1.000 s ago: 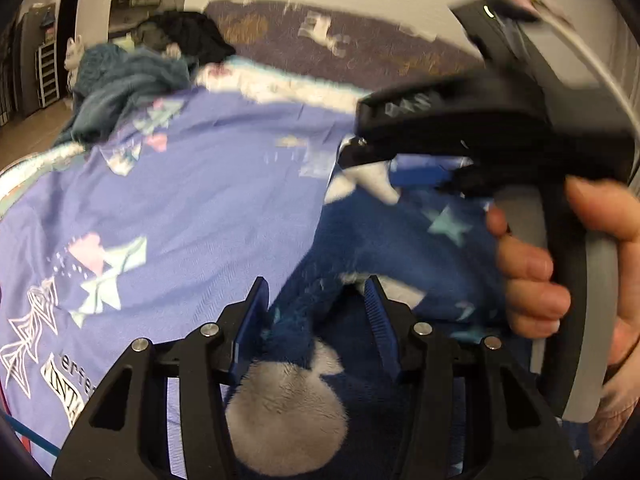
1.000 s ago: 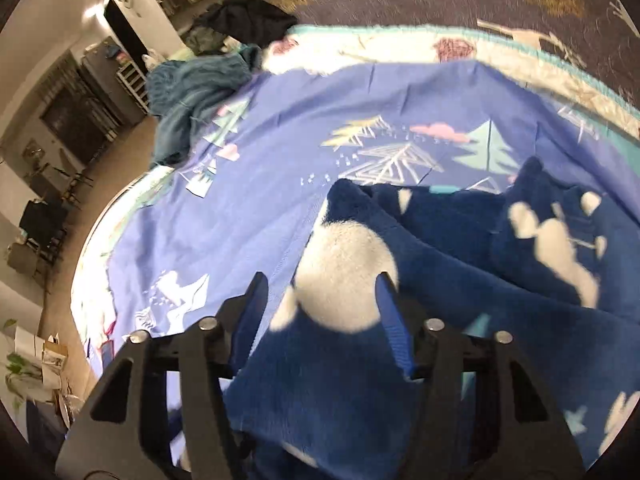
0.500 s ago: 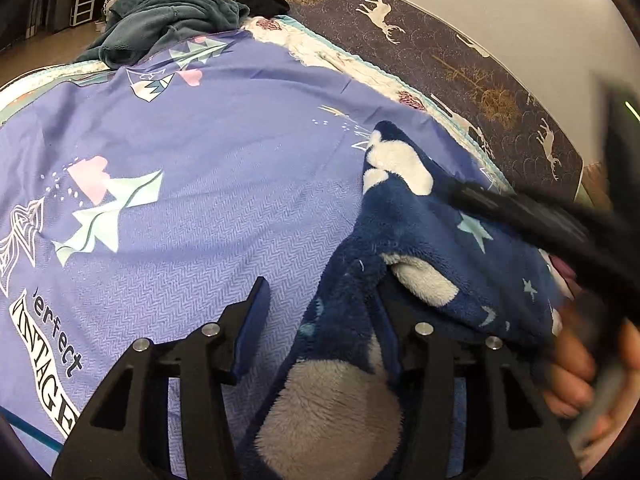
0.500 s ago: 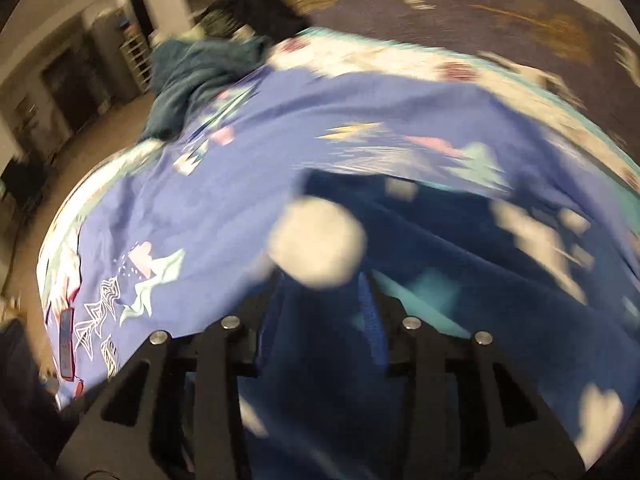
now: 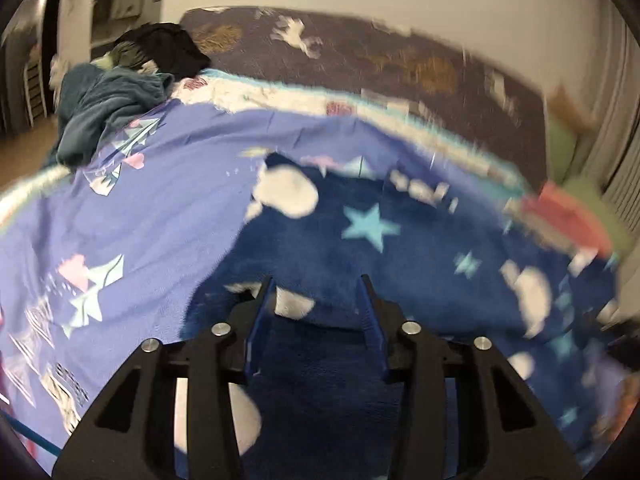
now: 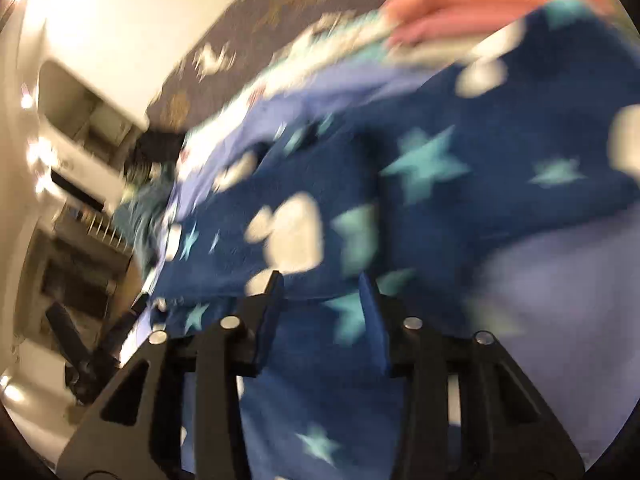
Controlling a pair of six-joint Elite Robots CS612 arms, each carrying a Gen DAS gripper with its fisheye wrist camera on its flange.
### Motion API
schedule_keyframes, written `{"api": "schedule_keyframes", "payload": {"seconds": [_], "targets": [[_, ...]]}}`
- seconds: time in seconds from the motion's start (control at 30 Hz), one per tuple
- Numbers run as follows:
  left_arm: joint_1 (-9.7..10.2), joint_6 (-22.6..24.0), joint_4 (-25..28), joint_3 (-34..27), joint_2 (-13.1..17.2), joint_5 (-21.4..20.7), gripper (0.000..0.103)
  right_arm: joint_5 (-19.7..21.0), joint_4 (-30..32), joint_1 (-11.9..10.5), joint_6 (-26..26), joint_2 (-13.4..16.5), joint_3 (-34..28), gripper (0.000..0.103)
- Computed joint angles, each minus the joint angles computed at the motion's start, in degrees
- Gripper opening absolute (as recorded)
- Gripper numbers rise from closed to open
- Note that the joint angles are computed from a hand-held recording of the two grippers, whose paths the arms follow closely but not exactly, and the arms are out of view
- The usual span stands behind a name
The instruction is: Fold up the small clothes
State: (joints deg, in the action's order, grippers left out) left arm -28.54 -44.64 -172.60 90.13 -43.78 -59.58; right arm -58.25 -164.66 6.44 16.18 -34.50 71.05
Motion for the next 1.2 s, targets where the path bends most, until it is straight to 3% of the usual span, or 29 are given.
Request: {"api": "schedule_keyframes", "payload": {"seconds": [0.03, 0.1, 0.17, 0.27, 0.37, 0.47, 0.67, 0.7, 0.8, 0.9, 1.07, 1.2], "targets": [[0.35, -0.6, 3.9, -1.1, 0.4, -0.8, 0.048, -2.4, -2.4, -0.9, 1.2, -1.0, 1.8, 0.043], [1.27, -2.5, 6.1, -1.7, 0.8, -3.5, 0.050, -4.6, -6.8, -3.0, 6.1, -2.0, 4.7, 0.049], [1.77, -5.2, 4.4, -0.6, 0.3, -5.0, 0.053, -6.2, -10.3, -5.7, 13.3, -2.5, 7.1, 0.055], [1.11, -6.7, 1.8, 1.1, -0.7, -2.5, 0.053, -7.8, -15.3, -10.4, 27.2, -1.7, 9.3, 0.062], [0.26, -4.8, -2.3, 1.7, -1.2, -1.8, 0.053, -4.9, -17.9, -13.4, 36.5, 0.8, 8.4, 0.068], [-0.57, -3.8, -3.4, 0.9, -0.9, -0.4, 0.060, -2.3, -20.4, -14.4, 42.8, 3.8, 6.0, 0.069], [-0.52, -1.6, -0.9, -3.1, 1.4, -1.4, 0.060, -2.8, -18.6, -14.1, 41.6, 7.0, -0.3, 0.067], [-0.36, -1.5, -0.2, -4.1, 2.0, -2.1, 0.060, -3.1, -18.0, -14.2, 41.3, 7.2, -1.1, 0.057], [-0.02, -1.7, 3.6, -6.4, 3.2, -3.2, 0.060, -2.0, -16.2, -14.2, 40.6, 8.8, -3.9, 0.009], [-0.03, -1.0, 8.0, -7.8, 3.9, -2.5, 0.060, -2.6, -19.2, -14.1, 40.3, 8.2, -2.7, 0.009], [-0.02, -0.7, 6.1, -7.0, 3.7, -2.6, 0.060, 0.4, -29.9, -13.1, 38.2, 5.9, -1.1, 0.009], [0.30, -1.9, 1.2, -5.2, 3.1, -4.7, 0.060, 4.0, -31.8, -8.9, 23.8, 2.3, -1.8, 0.009]]}}
